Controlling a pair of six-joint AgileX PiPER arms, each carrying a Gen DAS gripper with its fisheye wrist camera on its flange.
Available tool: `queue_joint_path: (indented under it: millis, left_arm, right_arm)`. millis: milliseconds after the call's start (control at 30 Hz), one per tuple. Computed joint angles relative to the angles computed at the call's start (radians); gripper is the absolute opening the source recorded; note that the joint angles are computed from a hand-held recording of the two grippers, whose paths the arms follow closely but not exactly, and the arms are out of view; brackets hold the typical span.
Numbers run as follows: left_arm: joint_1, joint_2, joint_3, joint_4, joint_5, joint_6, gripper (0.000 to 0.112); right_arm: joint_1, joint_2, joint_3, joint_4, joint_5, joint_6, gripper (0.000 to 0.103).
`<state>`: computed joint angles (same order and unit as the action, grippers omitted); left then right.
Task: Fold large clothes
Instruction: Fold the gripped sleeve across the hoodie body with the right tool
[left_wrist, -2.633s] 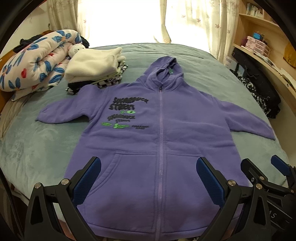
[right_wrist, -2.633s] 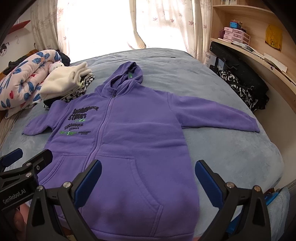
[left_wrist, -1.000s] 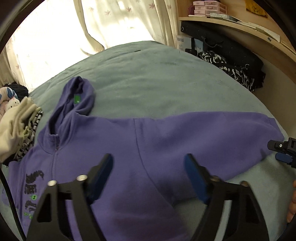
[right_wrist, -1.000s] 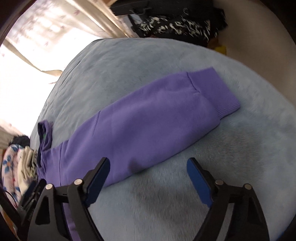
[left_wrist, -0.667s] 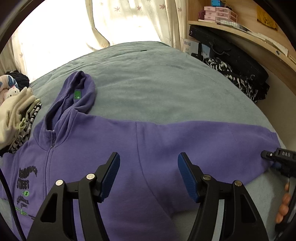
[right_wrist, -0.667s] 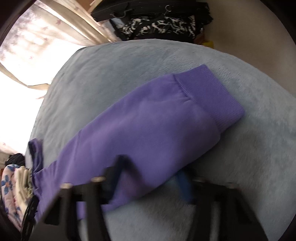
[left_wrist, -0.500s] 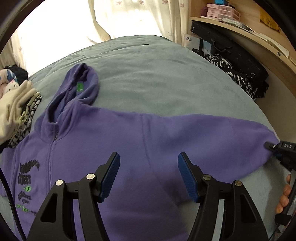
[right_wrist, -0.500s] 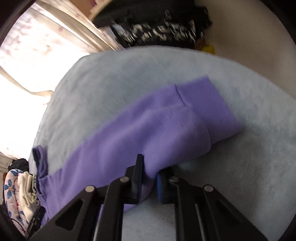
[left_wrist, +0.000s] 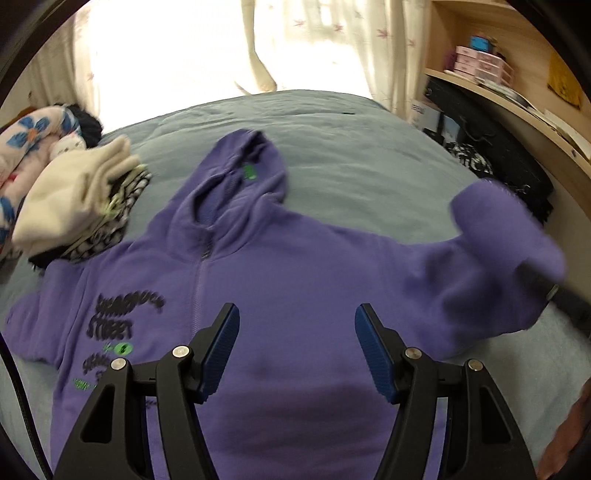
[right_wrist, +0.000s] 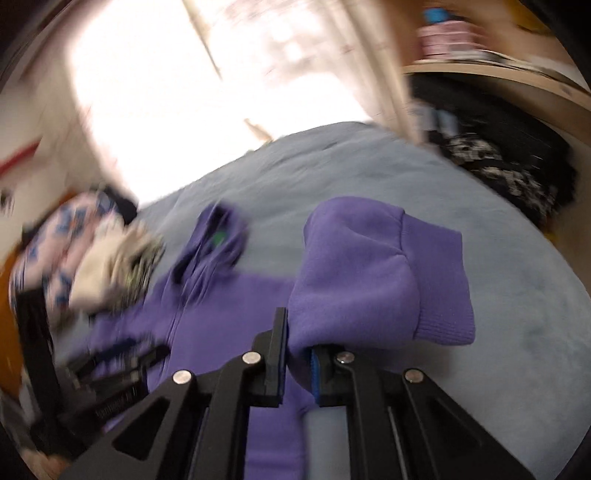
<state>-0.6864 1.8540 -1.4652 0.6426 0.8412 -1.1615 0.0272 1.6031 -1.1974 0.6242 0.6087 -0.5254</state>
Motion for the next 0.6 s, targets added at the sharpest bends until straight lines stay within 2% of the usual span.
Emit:
queue_joint_path:
  millis: [133, 200, 333, 400, 600]
  left_arm:
    - [0.047, -0.022, 0.101, -0.093, -0.077, 0.070, 0.064]
    - [0.066, -0.023, 0.138, -0.151, -0.118, 0.117, 0.064]
    - [0.060, -0.030, 0.189, -0.168, -0.185, 0.113, 0.064]
    - [0.055, -0.032, 0.198, -0.188, -0.220, 0.127, 0.064]
    - [0.045, -0.015, 0.198, -0.283, -0.280, 0.218, 0.064]
  right_arm:
    - [0.140, 0.082, 0.017, -0.231, -0.030, 0.198, 0.020]
    - [0.154, 0.108, 0.042, -0.247, -0.025, 0.200, 0.035]
    - [0.115, 0.071, 0.119, -0.075, 0.012, 0.065, 0.037]
    - [0.082, 0.025, 0.171, -0.016, 0.012, 0.006, 0.045]
    - [-0.023, -0.126, 0.343, 0.134, -0.005, -0.107, 0.045]
